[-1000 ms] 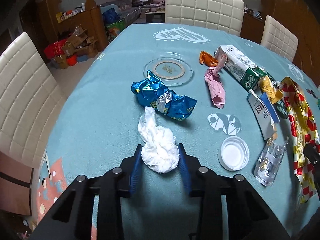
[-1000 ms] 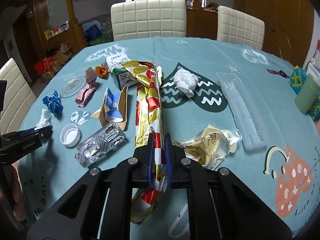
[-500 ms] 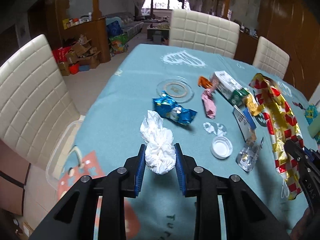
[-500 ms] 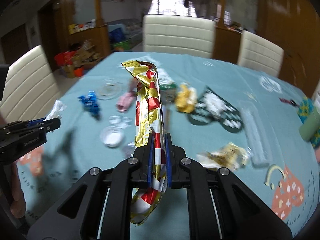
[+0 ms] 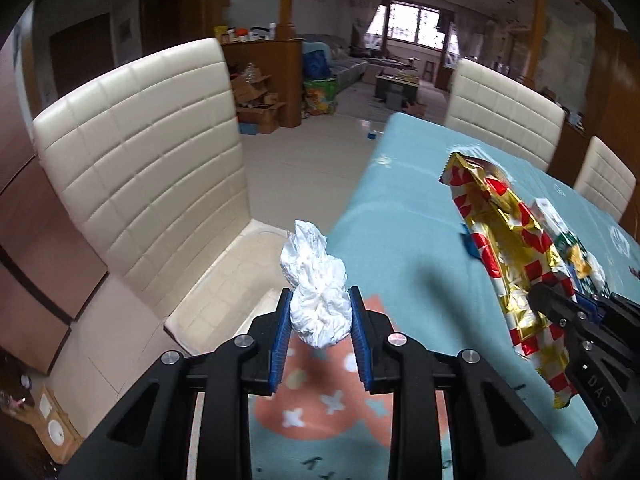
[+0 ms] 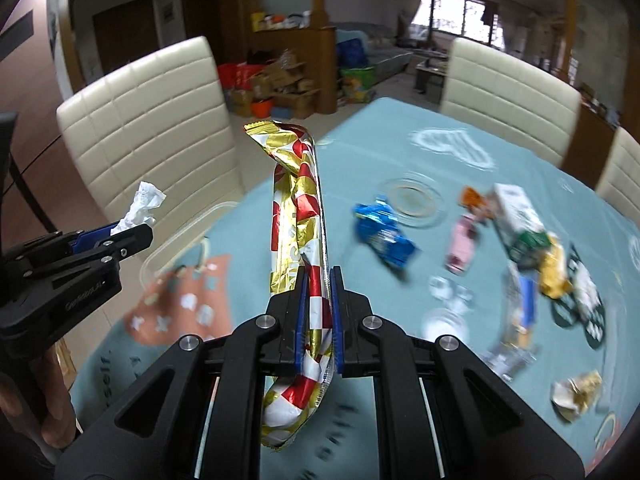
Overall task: Collect trash
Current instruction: 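Grasp the white tissue with the left gripper while the right gripper carries the wrapper to the bin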
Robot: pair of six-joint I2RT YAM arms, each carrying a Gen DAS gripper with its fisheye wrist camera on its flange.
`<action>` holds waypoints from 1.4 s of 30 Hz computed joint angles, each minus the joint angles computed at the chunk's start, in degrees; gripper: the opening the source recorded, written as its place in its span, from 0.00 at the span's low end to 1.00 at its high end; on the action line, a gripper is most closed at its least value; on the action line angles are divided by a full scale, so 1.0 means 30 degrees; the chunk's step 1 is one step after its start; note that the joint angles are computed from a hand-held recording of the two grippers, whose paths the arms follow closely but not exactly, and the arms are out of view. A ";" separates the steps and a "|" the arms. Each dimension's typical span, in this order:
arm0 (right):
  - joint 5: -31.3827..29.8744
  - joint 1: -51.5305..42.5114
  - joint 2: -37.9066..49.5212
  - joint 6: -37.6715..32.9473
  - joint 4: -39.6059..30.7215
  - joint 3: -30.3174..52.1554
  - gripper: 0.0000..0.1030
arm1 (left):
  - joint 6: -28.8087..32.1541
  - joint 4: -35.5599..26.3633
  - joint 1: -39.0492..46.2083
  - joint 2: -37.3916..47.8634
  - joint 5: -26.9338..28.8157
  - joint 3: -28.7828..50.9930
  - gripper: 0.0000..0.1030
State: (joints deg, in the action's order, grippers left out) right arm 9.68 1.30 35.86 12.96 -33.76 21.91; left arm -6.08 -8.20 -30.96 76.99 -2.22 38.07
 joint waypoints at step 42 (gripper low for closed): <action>0.2515 0.4339 1.3902 -0.2156 1.3842 0.1605 0.91 | 0.0172 0.2257 0.5922 0.4369 0.1084 0.1304 0.78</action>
